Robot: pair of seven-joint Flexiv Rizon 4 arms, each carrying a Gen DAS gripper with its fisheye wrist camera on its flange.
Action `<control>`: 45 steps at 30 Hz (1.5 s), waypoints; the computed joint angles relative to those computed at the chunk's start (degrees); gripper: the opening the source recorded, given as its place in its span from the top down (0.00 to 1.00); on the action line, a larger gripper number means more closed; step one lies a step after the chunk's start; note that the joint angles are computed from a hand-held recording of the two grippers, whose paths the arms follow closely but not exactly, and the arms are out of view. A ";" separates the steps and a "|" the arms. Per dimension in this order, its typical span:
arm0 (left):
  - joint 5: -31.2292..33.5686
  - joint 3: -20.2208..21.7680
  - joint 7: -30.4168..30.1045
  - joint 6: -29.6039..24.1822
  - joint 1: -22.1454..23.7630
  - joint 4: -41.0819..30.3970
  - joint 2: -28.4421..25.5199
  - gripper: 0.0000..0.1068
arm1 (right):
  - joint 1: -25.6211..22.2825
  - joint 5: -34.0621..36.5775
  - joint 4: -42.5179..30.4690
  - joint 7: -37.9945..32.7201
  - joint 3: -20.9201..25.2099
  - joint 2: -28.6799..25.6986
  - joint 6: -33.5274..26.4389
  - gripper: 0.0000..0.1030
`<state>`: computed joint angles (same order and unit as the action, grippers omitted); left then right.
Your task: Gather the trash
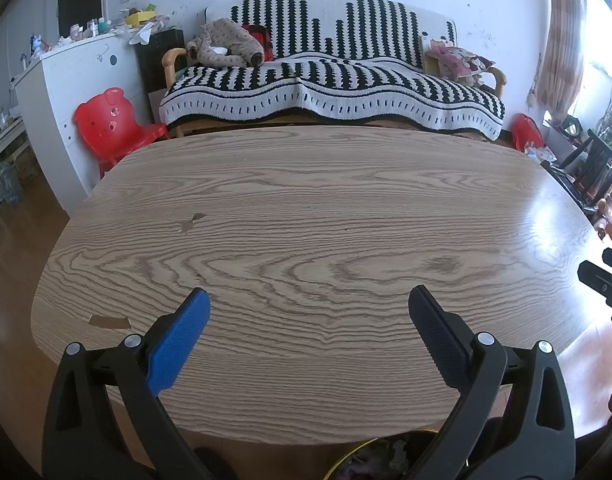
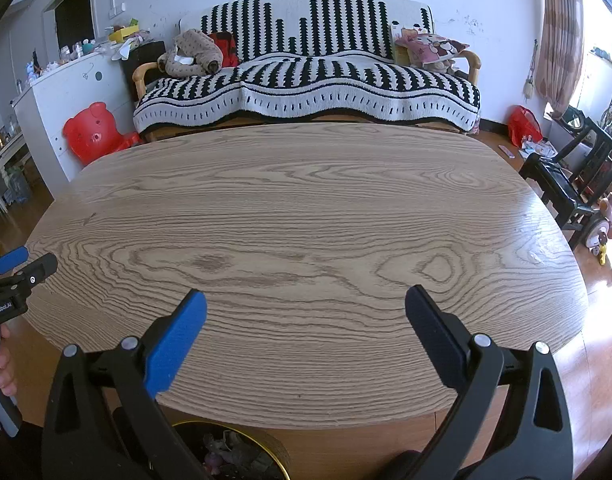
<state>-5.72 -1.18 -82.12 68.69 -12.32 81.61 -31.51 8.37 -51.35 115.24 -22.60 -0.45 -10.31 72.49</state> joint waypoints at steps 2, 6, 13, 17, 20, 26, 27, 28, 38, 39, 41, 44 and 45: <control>0.02 -0.01 -0.02 -0.09 0.00 -0.06 -0.01 0.10 | -0.01 0.02 -0.03 -0.01 0.00 0.00 -0.01 0.07; 0.03 -0.08 0.02 -0.18 0.06 -0.09 -0.02 0.10 | -0.03 0.13 -0.04 -0.10 0.03 0.00 -0.01 0.07; -0.05 -0.12 0.27 -0.05 0.33 0.20 -0.01 0.10 | 0.00 0.03 0.03 -0.01 0.01 0.03 0.01 0.07; 0.58 0.27 0.52 -0.14 0.16 0.07 -0.09 0.10 | 0.01 0.15 -0.08 -0.10 0.04 -0.01 -0.09 0.07; -0.48 -0.58 1.33 -0.83 0.94 0.35 -0.04 0.10 | 0.03 0.19 -0.08 -0.10 0.05 0.00 -0.11 0.07; -0.39 -0.34 1.21 -1.27 0.81 0.09 -0.05 0.10 | -0.01 0.26 -0.10 -0.34 0.06 -0.05 0.01 0.07; -0.28 -0.29 1.32 -1.31 0.77 -0.02 -0.12 0.10 | 0.02 0.08 -0.03 -0.17 0.01 -0.02 0.08 0.07; -0.07 -0.11 1.14 -1.46 0.49 -0.28 -0.14 0.10 | 0.02 0.09 -0.10 -0.17 0.00 -0.04 0.06 0.07; 0.58 0.23 0.70 -1.44 0.14 -0.49 -0.11 0.10 | -0.04 0.02 0.01 -0.17 -0.02 -0.05 0.20 0.07; 0.63 0.23 0.71 -1.44 0.16 -0.48 -0.10 0.10 | -0.03 0.00 0.00 -0.13 -0.03 -0.04 0.18 0.07; 0.63 0.15 0.77 -1.43 0.17 -0.48 -0.07 0.10 | -0.01 -0.08 0.03 -0.03 -0.05 -0.04 0.21 0.07; 0.62 -0.01 1.12 -1.31 0.23 -0.35 0.06 0.10 | 0.00 -0.22 0.06 0.14 -0.08 -0.03 0.22 0.07; 0.66 0.01 1.19 -1.30 0.23 -0.37 0.06 0.10 | -0.03 -0.08 0.01 0.01 -0.05 -0.04 0.21 0.07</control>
<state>-5.06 -1.17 -80.93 67.39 -12.09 81.24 -31.44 8.34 -51.44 115.24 -22.59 -0.50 -10.35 72.70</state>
